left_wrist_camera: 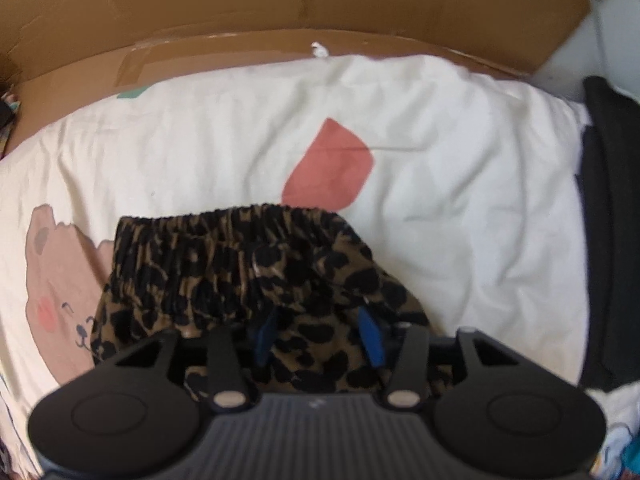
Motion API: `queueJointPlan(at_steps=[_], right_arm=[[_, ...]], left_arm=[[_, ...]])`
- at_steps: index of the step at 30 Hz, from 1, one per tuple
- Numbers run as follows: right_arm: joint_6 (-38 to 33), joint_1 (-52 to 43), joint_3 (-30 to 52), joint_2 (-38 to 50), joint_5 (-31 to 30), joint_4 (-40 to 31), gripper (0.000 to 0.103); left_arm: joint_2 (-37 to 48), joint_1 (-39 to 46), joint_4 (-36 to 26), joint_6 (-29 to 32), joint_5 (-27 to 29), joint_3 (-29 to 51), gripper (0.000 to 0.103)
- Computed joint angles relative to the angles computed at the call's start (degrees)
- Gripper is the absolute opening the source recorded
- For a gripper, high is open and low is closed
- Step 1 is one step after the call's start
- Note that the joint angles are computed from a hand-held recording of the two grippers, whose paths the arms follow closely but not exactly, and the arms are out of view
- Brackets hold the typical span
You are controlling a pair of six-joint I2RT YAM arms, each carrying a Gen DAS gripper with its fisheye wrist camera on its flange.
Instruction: Fold clothes
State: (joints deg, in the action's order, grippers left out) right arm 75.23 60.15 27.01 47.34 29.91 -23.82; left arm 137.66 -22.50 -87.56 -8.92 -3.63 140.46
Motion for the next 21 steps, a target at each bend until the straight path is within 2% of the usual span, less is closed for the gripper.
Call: queueJointPlan(at_steps=[4,7,9,17,21], right_arm=[[0.1,0.4,0.2,0.5,0.6,-0.4,0.036],[-0.8,-0.5,0.6,1.1,0.5,-1.2,0.036],[-1.8,-1.6,0.5,1.5,-0.4,-1.0,0.036],[-2.9,-3.0,0.0,3.9,-2.2,-1.2,0.036],[-4.1,-3.6,-0.4,3.6,-2.1,-0.5,0.036]], left_arm=[[-5.0,0.6,7.3,-2.7,0.0,-10.5,0.052],[-7.3,1.4,10.0,-2.9,0.9,-14.4,0.051],[-8.4,2.1,10.9,-2.9,0.8,-16.1,0.035],[-13.5,5.3,13.6,-1.9,3.9,-22.0,0.015],[-16.4,6.9,14.0,-1.0,6.8,-23.2,0.012]])
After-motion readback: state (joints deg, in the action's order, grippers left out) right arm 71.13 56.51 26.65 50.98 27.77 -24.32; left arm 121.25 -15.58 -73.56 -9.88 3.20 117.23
